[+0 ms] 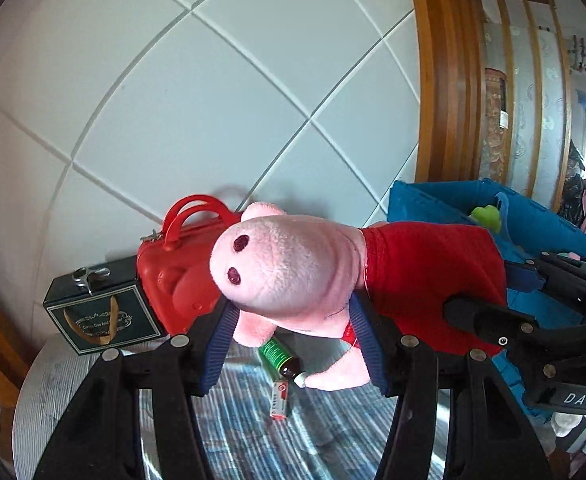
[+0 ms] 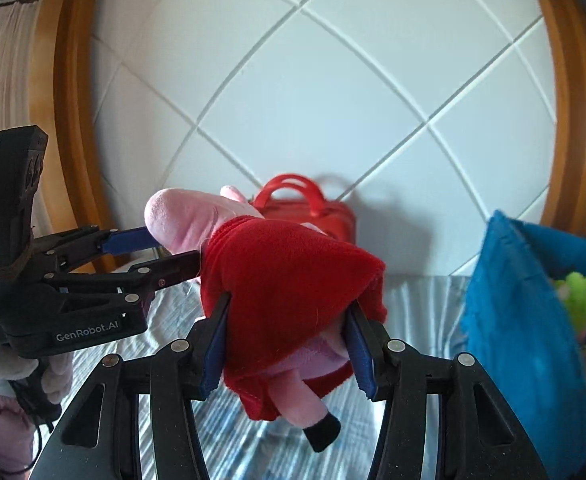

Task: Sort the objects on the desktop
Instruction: 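Lift the pig plush with right gripper and carry it over the blue bin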

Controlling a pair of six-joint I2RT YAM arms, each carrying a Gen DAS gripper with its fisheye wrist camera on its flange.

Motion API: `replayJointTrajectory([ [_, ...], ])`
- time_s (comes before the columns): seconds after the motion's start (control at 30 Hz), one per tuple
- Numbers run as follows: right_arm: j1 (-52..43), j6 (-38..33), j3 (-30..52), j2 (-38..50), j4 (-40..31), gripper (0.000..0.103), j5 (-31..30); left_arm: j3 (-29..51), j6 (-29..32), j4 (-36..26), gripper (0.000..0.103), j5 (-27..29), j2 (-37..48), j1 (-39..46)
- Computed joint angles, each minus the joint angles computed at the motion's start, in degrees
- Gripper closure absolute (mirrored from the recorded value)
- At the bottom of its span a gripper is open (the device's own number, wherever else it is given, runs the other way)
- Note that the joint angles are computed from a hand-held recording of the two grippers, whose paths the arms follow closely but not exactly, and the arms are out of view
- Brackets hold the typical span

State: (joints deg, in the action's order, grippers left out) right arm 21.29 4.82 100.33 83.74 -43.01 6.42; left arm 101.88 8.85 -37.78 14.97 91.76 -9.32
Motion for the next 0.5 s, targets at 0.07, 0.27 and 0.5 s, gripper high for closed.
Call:
replayJointTrajectory([
  [0.07,-1.64,-0.69,-0.24,-3.65,-2.02,0.052,-0.06,0.91,-1.31,-0.76,0.047,-1.38,-1.75,-3.3],
  [0.27,-13.37,-4.74,1.28,-12.49,-9.96,0.052,-6.28,7.56,-6.2,-3.42,0.047,-8.17,-1.27,-16.27],
  [0.5,-45.09,-16.43,9.93,-10.79,-20.57,0.052,-31.68,29.86,-12.19,-11.07,0.047,-19.42,13.29,-33.85],
])
